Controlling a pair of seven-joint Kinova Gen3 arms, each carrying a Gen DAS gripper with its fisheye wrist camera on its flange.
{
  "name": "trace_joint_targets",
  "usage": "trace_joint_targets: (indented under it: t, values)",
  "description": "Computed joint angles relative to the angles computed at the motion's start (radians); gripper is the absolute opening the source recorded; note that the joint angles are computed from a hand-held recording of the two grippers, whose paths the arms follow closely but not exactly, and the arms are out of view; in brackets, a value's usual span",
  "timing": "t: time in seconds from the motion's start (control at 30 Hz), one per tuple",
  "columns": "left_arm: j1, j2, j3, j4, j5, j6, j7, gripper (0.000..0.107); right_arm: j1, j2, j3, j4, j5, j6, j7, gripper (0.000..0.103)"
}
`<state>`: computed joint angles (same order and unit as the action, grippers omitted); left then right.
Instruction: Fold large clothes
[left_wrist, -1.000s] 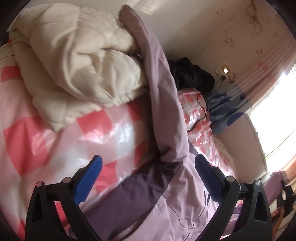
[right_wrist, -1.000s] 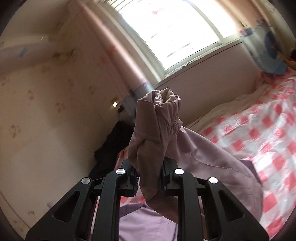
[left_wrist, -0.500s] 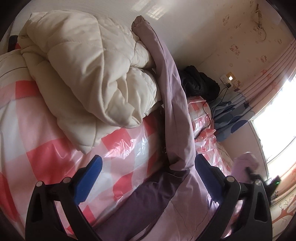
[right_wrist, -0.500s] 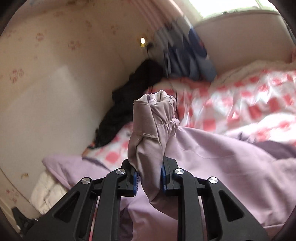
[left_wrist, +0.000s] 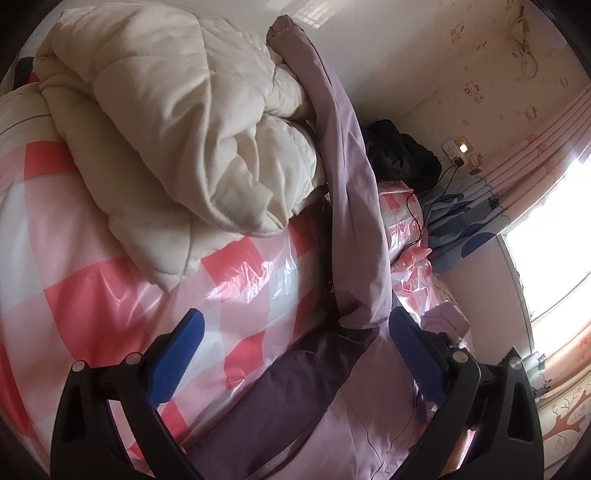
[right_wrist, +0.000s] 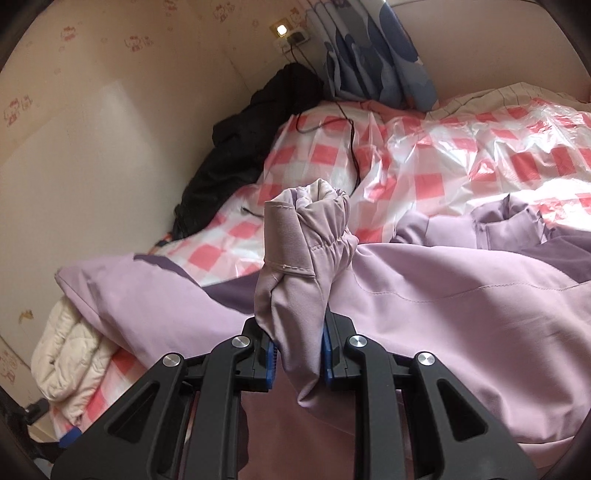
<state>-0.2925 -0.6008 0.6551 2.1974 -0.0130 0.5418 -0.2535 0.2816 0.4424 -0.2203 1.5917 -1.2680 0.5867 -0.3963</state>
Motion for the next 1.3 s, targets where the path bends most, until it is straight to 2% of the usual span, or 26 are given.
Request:
trace_joint_targets:
  t: [0.13,0.2,0.23,0.33,0.37,0.4,0.5,0.6,0.67,0.73,0.83,0.9,1.0,1.07,1.13,1.2,1.23,1.3]
  values:
    - [-0.005,0.007,0.011,-0.004,0.002,0.000,0.001,0.096,0.023,0.042,-0.062,-0.016,0.100,-0.024,-0.067,0.019]
    - [-0.007,0.012,0.016,-0.005,0.003,-0.002,0.003,0.096,-0.003,0.070,-0.042,-0.044,0.176,-0.002,-0.145,0.023]
    - [-0.009,0.016,0.018,-0.006,0.003,-0.002,0.004,0.096,-0.033,0.091,-0.005,-0.067,0.209,0.029,-0.186,0.024]
    - [-0.014,0.026,0.028,-0.010,0.001,0.000,0.010,0.096,-0.116,0.141,0.114,-0.138,0.278,0.148,-0.290,0.039]
    - [-0.016,0.031,0.032,-0.013,-0.001,0.001,0.012,0.096,-0.119,0.151,0.126,-0.154,0.282,0.188,-0.297,0.057]
    - [-0.016,0.034,0.034,-0.013,-0.002,-0.001,0.014,0.096,-0.105,0.155,0.123,-0.164,0.276,0.229,-0.288,0.070]
    - [-0.019,0.043,0.047,-0.019,-0.010,-0.001,0.019,0.096,-0.104,0.117,0.202,-0.146,0.203,0.351,-0.182,0.083]
    - [-0.023,0.052,0.061,-0.026,-0.018,0.001,0.025,0.096,-0.007,0.028,0.205,-0.061,0.092,0.387,-0.060,0.083]
    - [-0.022,0.056,0.066,-0.029,-0.023,0.001,0.028,0.096,0.059,-0.043,0.224,0.016,0.011,0.332,0.021,0.084]
    - [-0.030,0.058,0.082,-0.037,-0.032,0.004,0.032,0.096,0.090,-0.090,0.298,0.077,-0.070,0.270,0.053,0.087]
    - [-0.051,0.070,0.123,-0.054,-0.047,0.006,0.033,0.096,0.107,-0.046,0.437,0.072,-0.132,0.271,-0.020,0.087]
    - [-0.076,0.092,0.171,-0.075,-0.060,0.008,0.033,0.096,0.094,0.043,0.529,0.013,-0.096,0.315,-0.101,0.088]
    - [-0.117,0.138,0.250,-0.104,-0.073,0.001,0.034,0.096,0.024,0.169,0.625,-0.079,0.022,0.345,-0.207,0.088]
    - [-0.126,0.178,0.282,-0.114,-0.085,-0.024,0.023,0.096,0.043,0.180,0.612,-0.138,0.091,0.408,-0.225,0.088]
    - [-0.144,0.201,0.316,-0.135,-0.112,-0.009,0.014,0.096,0.127,0.140,0.536,-0.130,0.100,0.489,-0.214,0.087]
    - [-0.112,0.222,0.302,-0.143,-0.150,0.001,-0.009,0.096,0.220,0.065,0.493,-0.088,0.138,0.571,-0.143,0.087]
    - [-0.074,0.226,0.267,-0.139,-0.148,-0.003,-0.041,0.096,0.266,0.021,0.483,-0.059,0.179,0.611,-0.103,0.087]
    - [0.017,0.226,0.175,-0.129,-0.122,0.002,-0.123,0.096,0.359,-0.060,0.487,0.022,0.260,0.693,-0.021,0.096]
